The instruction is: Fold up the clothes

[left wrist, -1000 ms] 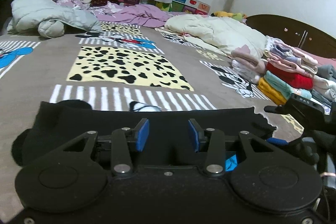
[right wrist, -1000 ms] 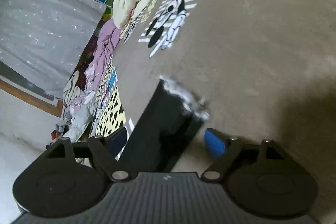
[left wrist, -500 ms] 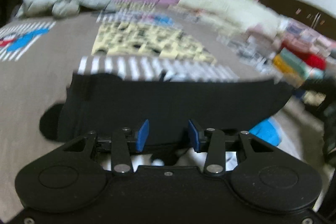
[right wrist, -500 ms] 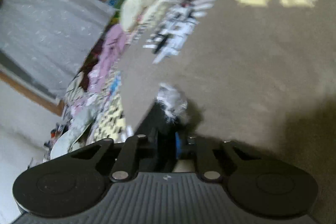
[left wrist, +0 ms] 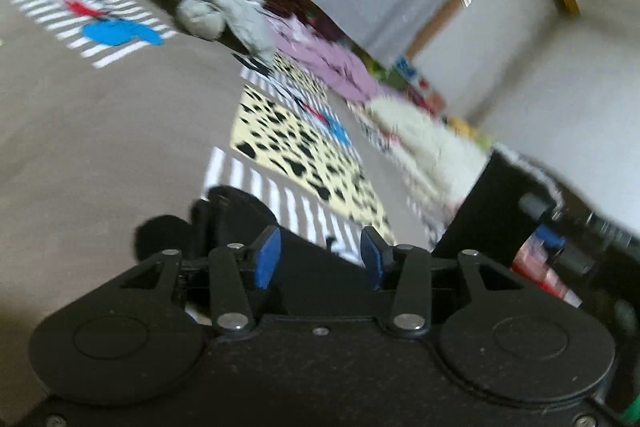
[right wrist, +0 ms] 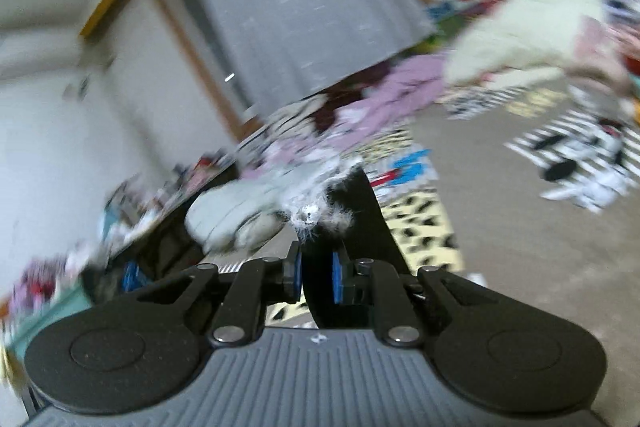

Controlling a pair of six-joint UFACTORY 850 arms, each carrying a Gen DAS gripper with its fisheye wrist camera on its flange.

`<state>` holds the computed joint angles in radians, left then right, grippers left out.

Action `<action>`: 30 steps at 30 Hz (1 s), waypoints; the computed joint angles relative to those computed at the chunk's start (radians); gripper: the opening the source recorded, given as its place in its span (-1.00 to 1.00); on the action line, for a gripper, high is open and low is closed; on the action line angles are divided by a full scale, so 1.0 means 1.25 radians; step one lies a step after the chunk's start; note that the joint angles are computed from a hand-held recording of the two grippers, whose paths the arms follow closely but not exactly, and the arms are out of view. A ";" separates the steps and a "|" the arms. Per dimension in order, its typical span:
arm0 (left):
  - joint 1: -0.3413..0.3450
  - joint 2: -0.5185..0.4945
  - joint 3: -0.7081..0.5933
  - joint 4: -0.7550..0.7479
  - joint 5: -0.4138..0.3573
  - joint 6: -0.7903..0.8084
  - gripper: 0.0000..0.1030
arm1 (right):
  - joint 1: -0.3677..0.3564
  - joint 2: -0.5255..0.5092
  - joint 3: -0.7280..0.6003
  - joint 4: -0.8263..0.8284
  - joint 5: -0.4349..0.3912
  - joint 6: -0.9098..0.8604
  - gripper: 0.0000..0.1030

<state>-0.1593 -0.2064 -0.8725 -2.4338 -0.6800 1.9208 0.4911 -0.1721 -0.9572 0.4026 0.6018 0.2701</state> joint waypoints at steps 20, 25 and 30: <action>0.104 0.019 0.052 0.027 -0.100 -0.136 -0.15 | 0.186 -0.286 -0.322 0.355 -0.136 -0.812 -0.69; 0.103 0.009 0.042 0.031 -0.095 -0.142 -0.14 | 0.209 -0.312 -0.338 0.407 -0.124 -0.899 -0.68; 0.098 0.005 0.037 0.023 -0.086 -0.129 -0.14 | 0.218 -0.311 -0.328 0.332 -0.152 -0.832 -0.13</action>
<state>-0.0371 -0.2005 -0.8263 -2.4055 -0.7875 1.7594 0.7642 -0.5613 -1.3671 0.8180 0.4116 -0.7698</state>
